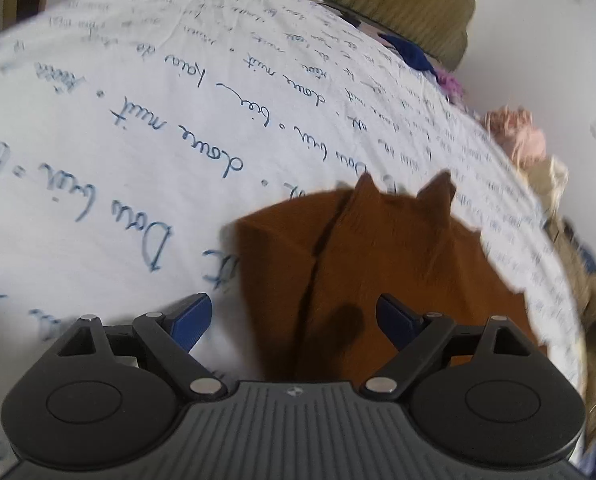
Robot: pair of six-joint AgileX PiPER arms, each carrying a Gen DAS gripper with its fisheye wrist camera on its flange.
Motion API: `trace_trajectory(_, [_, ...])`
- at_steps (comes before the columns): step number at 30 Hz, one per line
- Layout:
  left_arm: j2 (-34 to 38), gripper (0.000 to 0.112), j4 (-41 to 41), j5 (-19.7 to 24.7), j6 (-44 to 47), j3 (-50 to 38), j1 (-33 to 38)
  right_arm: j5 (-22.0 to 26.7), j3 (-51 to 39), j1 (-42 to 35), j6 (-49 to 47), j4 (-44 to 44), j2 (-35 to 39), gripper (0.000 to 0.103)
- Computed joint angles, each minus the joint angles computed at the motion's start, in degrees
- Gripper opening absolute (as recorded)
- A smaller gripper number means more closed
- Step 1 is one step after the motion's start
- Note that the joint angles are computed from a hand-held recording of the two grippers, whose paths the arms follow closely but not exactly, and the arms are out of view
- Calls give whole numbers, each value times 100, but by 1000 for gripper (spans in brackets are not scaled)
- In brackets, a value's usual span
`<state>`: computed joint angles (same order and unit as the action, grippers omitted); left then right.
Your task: Fold small clothes
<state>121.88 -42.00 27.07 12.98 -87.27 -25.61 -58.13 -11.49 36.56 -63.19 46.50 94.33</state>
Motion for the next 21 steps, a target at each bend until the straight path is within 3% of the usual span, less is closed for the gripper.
trace_trajectory(2, [183,89,-213,104,48,-279,8,0,-332,-66,-100,47,229,80])
trace_trajectory(4, [465,89,-130,378,-169,-776,22,27,-693,-110,-179,127,541,65])
trace_trajectory(6, [712,78,191,506,-732,-1239,-22,247,-1002,-249,-267,136,748,34])
trace_trajectory(8, [1017,27,803,942,-1440,-1878,-69,470,-1198,-432,-210,-24,887,17])
trace_trajectory(11, [1274,13,1416,1328,-1940,-2425,-175,127,-1132,-486,91,-288,1071,12])
trace_trajectory(16, [873,10,2790,1094,-2783,-2194,-589,-440,-518,-587,558,-760,732,10])
trace_trajectory(21, [517,10,4506,1238,-3952,-2270,-1193,-959,213,-617,1048,-905,151,7])
